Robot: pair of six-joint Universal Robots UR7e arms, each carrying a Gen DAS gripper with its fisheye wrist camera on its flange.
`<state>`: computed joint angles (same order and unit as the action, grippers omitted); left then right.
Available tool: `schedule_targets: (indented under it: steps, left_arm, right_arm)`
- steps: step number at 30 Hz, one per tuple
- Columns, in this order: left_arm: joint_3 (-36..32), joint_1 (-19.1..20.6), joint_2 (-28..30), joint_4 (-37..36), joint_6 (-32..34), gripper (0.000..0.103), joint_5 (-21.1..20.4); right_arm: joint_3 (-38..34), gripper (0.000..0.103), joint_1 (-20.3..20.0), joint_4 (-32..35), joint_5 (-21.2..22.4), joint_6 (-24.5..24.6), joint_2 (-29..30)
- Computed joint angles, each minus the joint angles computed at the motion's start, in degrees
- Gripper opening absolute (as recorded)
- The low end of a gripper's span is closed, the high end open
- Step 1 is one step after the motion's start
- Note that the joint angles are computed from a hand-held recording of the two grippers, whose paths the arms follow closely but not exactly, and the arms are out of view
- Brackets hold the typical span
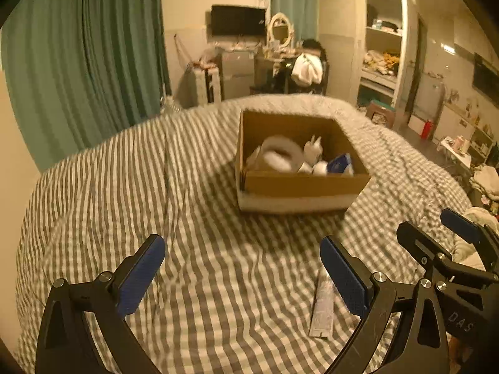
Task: Organize objects
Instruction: 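Move the right gripper back to the white toothpaste tube on the bed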
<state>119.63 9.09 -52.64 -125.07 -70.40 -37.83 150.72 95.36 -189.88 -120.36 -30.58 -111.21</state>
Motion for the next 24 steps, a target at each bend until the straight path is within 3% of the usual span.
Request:
schedule_targets:
  steps: [14, 20, 24]
  left_arm:
    - [1.84, 3.56, 5.52, 4.04, -4.27, 0.102, -2.74]
    - [1.92, 5.39, 6.01, 3.35, -4.92, 0.102, -4.75]
    - [0.77, 6.60, 6.64, 7.30, -8.00, 0.102, -6.19]
  right_arm:
    - [4.76, 0.087, -13.39, -4.92, 7.38, -2.47, 7.94]
    - [5.46, 0.087, -16.32, -9.84, 7.57, -3.59, 15.39]
    - [4.75, 0.081, -16.17, -11.18, 7.28, -4.42, 19.47]
